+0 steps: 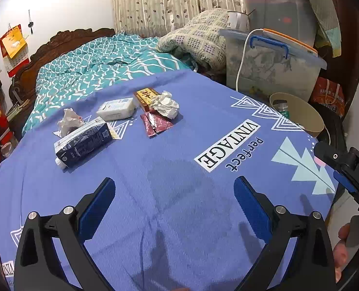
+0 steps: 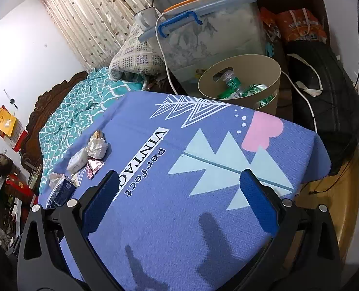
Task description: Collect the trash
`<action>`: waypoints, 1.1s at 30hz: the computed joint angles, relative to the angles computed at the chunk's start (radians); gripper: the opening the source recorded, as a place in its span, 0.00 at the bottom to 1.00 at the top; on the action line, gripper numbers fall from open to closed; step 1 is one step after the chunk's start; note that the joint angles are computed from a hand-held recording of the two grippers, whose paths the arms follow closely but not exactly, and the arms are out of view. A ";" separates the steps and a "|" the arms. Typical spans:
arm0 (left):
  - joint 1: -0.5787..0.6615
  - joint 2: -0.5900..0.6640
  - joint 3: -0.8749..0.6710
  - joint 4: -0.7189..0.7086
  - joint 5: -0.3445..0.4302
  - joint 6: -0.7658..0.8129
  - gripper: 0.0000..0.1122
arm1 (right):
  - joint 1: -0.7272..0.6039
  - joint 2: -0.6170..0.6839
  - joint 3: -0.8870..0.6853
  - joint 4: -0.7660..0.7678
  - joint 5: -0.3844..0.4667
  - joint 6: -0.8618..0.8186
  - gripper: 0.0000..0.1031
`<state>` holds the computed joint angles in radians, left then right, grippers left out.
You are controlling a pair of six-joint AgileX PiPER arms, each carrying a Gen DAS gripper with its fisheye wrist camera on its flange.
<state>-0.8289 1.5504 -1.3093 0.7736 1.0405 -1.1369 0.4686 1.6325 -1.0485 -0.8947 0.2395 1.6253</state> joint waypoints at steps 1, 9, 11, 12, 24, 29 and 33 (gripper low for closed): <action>0.003 -0.001 0.001 -0.007 -0.003 0.004 0.84 | 0.000 0.003 -0.001 0.003 -0.002 -0.003 0.96; 0.015 -0.008 0.014 -0.038 -0.030 0.019 0.84 | 0.007 0.014 -0.007 0.033 -0.007 -0.036 0.96; 0.019 -0.012 0.021 -0.044 -0.041 0.027 0.84 | 0.006 0.017 -0.010 0.052 -0.009 -0.056 0.96; 0.023 -0.013 0.026 -0.050 -0.048 0.031 0.84 | 0.005 0.017 -0.011 0.065 -0.010 -0.070 0.96; 0.039 -0.034 0.064 -0.056 -0.090 0.021 0.83 | 0.023 0.028 -0.034 0.109 0.017 -0.130 0.96; 0.061 -0.035 0.080 -0.105 -0.123 0.037 0.83 | 0.040 0.039 -0.051 0.107 0.046 -0.141 0.95; 0.099 -0.034 0.098 -0.177 -0.148 0.054 0.84 | 0.039 0.058 -0.062 0.186 0.045 -0.221 0.95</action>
<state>-0.7300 1.5168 -1.2112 0.5966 0.8925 -1.0826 0.5077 1.6905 -1.1105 -0.7089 0.2843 1.4039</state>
